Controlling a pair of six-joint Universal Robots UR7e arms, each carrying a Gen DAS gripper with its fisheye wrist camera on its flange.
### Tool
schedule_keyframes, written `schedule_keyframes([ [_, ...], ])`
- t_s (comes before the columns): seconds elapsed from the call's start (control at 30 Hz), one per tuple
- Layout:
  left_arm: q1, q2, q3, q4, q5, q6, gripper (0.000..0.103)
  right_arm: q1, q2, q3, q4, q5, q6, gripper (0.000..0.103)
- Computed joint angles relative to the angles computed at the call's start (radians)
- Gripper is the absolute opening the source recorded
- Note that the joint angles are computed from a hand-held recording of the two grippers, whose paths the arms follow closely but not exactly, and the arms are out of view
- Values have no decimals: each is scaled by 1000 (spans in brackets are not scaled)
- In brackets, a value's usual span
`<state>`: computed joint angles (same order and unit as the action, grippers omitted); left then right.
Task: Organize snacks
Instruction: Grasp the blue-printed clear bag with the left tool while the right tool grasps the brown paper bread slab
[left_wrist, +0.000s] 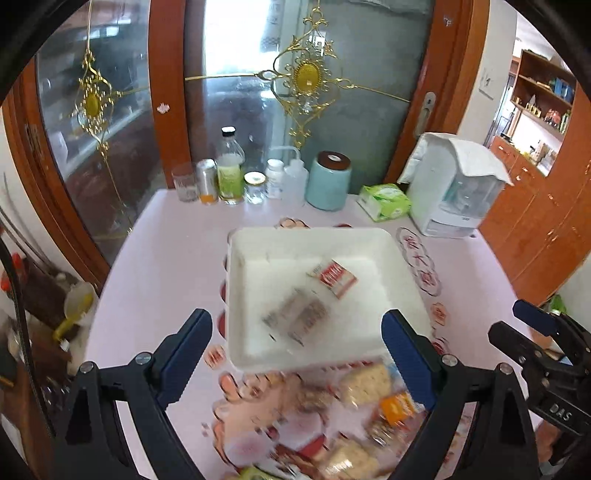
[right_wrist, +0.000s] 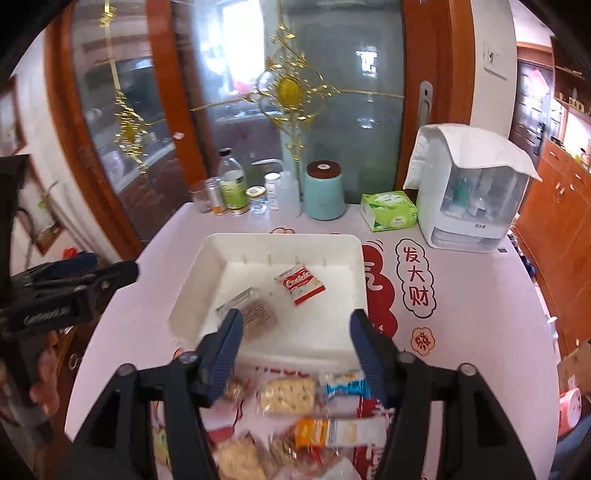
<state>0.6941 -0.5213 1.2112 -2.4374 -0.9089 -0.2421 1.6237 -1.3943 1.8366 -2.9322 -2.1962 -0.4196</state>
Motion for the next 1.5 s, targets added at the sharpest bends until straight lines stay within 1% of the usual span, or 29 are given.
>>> schedule_keyframes([
  [0.07, -18, -31, 53, -11, -4, -14, 92, 4, -50, 41, -3, 17, -14, 73],
  [0.13, -42, -66, 120, -37, 6, -8, 93, 9, -100, 85, -5, 23, -31, 74],
  [0.27, -79, -136, 245, -78, -6, -13, 93, 14, -182, 168, -25, -6, -37, 74],
  [0.37, -106, -189, 350, -106, -14, -31, 93, -1, -230, 224, -30, 7, -32, 74],
  [0.47, -124, -225, 436, -125, -16, -48, 93, -14, -270, 296, -46, 13, -55, 74],
  [0.57, -133, -245, 521, -149, -46, -41, 93, -52, -322, 375, -8, 66, -50, 74],
  [0.67, -133, -246, 592, -162, -76, -13, 93, -87, -349, 441, 4, 86, -69, 74],
  [0.77, -127, -230, 653, -199, -120, 56, 93, -130, -371, 503, 20, 96, -91, 74],
  [0.9, -115, -193, 708, -226, -182, 214, 93, -214, -390, 571, 71, 130, -96, 74],
  [1.0, -110, -158, 723, -202, -212, 354, 93, -253, -369, 611, 49, 127, -117, 69],
  [1.07, -109, -142, 732, -197, -226, 431, 93, -278, -346, 633, 21, 126, -129, 68],
  [1.17, -106, -127, 736, -184, -236, 540, 93, -315, -316, 650, 22, 141, -117, 67],
  [1.3, -97, -123, 727, -155, -276, 625, 93, -317, -269, 671, -14, 132, -116, 67],
  [1.43, -104, -104, 728, -162, -274, 716, 93, -296, -210, 683, -83, 89, -121, 67],
  [1.5, -106, -97, 724, -157, -278, 744, 98, -304, -210, 685, -93, 95, -115, 67],
])
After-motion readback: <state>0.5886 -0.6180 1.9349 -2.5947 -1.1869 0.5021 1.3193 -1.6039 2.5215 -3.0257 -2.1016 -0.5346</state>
